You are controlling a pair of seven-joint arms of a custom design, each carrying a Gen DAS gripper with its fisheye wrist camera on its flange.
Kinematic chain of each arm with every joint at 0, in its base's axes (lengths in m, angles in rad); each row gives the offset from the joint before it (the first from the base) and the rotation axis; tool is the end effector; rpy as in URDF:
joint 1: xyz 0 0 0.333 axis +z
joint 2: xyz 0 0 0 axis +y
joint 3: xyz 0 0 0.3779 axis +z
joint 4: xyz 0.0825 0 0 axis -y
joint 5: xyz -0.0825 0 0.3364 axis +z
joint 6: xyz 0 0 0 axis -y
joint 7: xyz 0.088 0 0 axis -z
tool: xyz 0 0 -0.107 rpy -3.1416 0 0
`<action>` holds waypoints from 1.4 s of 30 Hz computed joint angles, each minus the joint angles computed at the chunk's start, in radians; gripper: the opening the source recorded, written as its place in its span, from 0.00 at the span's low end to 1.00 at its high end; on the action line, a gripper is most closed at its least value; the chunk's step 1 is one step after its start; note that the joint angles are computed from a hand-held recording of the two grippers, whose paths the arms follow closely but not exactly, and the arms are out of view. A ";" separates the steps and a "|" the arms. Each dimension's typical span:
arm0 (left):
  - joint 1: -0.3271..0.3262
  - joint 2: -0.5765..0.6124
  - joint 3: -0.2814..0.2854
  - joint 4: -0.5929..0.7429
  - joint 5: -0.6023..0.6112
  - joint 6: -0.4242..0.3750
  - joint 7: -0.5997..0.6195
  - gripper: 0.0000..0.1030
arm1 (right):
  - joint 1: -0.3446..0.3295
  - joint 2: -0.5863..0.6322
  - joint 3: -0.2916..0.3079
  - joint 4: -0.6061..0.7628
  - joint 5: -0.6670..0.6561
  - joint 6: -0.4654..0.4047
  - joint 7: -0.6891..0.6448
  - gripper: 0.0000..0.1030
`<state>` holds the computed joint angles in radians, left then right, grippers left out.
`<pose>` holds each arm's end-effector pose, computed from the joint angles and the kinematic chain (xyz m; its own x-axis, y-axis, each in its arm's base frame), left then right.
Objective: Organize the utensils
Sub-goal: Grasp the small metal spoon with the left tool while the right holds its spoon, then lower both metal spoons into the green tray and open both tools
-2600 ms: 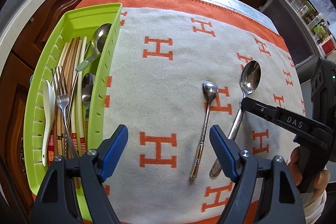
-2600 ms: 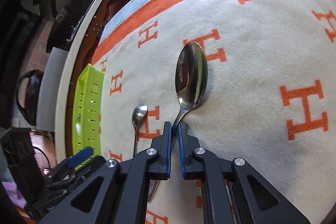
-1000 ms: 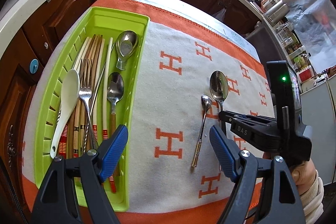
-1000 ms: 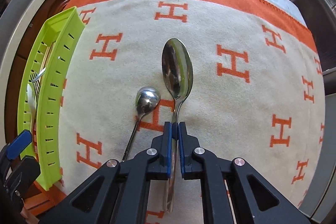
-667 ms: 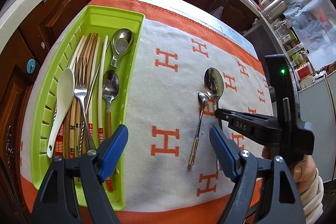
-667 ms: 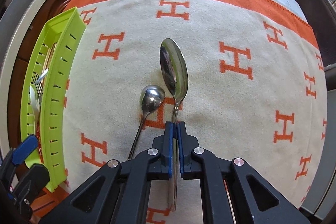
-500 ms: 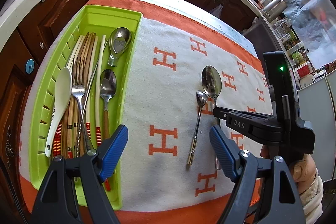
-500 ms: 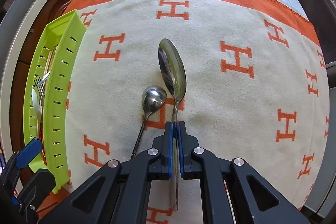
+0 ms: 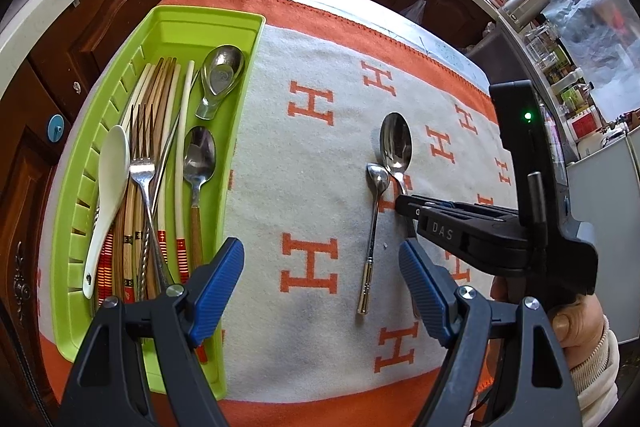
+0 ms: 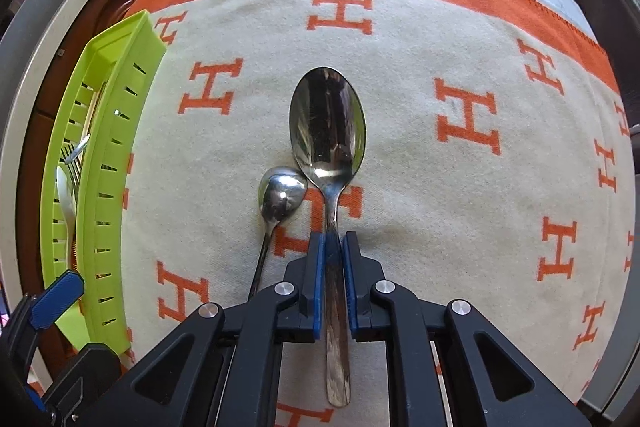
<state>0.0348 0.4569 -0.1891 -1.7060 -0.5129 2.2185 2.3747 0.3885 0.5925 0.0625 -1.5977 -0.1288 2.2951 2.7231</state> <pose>0.6543 -0.0975 0.4236 -0.6019 -0.7167 0.3522 -0.7966 0.5083 -0.3271 0.6351 0.2945 0.3758 -0.5878 -0.8062 -0.0666 -0.7993 0.5915 -0.1062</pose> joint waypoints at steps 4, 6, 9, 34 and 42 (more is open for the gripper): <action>-0.013 -0.015 0.003 -0.021 0.023 0.025 0.010 0.76 | 0.011 -0.045 -0.002 -0.083 0.009 0.112 0.057 0.07; -0.019 -0.014 0.004 -0.022 0.038 0.026 0.013 0.76 | 0.013 -0.082 -0.004 -0.142 -0.002 0.174 0.075 0.07; -0.044 -0.011 0.007 -0.026 0.086 0.031 0.017 0.76 | 0.018 -0.131 -0.006 -0.215 -0.024 0.247 0.103 0.07; -0.118 0.098 0.003 0.242 0.269 -0.265 -0.093 0.02 | 0.027 -0.316 -0.047 -0.573 -0.164 0.634 0.362 0.07; 0.012 0.033 0.010 0.287 0.113 -0.321 0.000 0.02 | -0.018 -0.277 0.023 -0.456 -0.097 0.634 0.238 0.07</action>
